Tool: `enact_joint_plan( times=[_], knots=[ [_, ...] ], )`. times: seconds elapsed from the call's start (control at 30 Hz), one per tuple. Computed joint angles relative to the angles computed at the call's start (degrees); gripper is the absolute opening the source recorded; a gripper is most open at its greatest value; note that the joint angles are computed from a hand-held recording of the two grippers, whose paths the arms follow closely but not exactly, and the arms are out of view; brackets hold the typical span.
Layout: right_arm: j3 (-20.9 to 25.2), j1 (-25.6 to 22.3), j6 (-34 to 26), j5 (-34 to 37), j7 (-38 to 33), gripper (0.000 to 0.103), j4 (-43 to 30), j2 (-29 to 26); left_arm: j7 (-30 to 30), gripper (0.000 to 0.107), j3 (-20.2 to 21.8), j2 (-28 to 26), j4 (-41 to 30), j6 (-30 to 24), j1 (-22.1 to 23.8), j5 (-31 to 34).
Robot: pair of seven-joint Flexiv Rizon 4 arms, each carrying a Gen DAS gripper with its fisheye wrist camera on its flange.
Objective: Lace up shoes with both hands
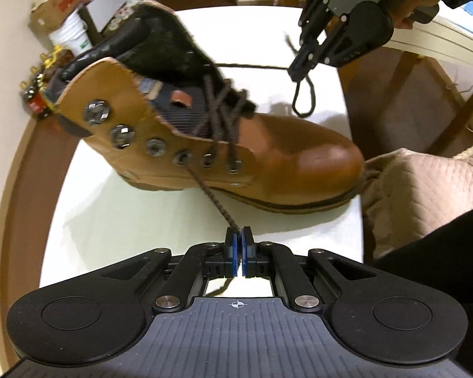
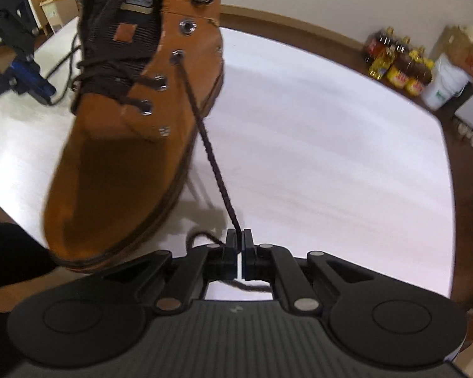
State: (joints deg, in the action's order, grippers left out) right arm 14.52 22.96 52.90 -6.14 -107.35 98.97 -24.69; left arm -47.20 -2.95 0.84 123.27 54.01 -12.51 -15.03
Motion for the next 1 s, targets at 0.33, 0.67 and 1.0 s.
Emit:
enact_joint_plan(
  times=[0.33,0.67,1.0],
  knots=[
    [1.2,-1.3,-8.0,5.9,-4.0,0.002,-5.1,0.1,-1.3,0.002,-0.3,0.5,0.3,0.1,-0.9,0.0],
    [2.0,-1.8,-7.3,11.4,-0.2,0.012,-2.1,3.5,-6.4,0.005,0.1,2.4,-0.1,-3.5,-0.2,3.7],
    [-9.3,1.3,4.0,0.3,33.3,0.016,2.6,2.3,-11.9,0.009,-0.2,5.5,-1.1,-10.1,0.1,8.3]
  ],
)
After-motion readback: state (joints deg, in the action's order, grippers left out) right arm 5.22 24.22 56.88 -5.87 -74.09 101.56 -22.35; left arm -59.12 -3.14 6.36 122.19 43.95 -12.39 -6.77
